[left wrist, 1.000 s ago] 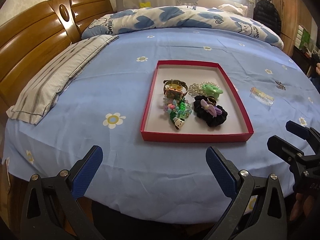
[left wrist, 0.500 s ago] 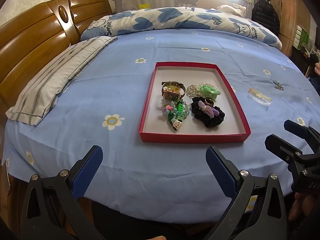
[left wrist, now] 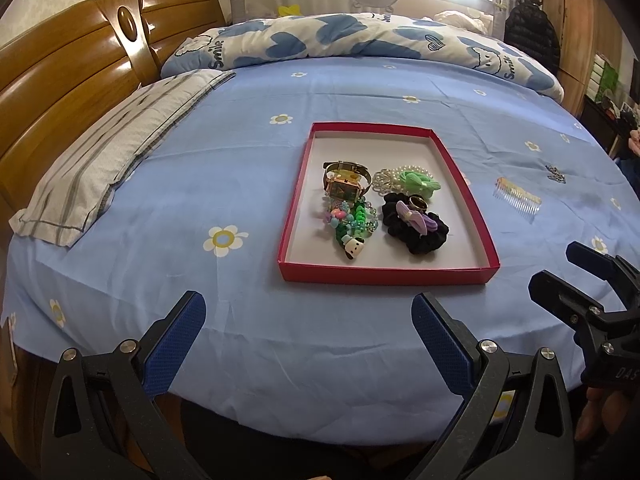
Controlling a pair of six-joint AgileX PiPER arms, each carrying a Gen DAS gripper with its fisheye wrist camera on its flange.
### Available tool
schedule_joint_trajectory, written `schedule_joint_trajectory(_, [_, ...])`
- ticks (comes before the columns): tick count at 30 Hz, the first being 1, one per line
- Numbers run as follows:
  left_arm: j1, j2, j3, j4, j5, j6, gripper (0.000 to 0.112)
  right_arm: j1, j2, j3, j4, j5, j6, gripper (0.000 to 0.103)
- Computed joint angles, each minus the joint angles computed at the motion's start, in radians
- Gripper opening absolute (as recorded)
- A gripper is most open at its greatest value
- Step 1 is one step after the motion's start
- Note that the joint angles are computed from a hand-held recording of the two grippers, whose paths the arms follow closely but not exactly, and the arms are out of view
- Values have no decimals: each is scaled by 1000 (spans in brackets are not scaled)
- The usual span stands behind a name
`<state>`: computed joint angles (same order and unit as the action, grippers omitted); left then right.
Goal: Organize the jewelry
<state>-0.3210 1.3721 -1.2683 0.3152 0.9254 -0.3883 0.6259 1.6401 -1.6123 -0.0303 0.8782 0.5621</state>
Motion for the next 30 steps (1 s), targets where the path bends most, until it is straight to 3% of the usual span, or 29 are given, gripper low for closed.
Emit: schedule_joint_trajectory(30, [-9,5,-5,0,6,-3,103,4,4,-13,-3,7,4,102])
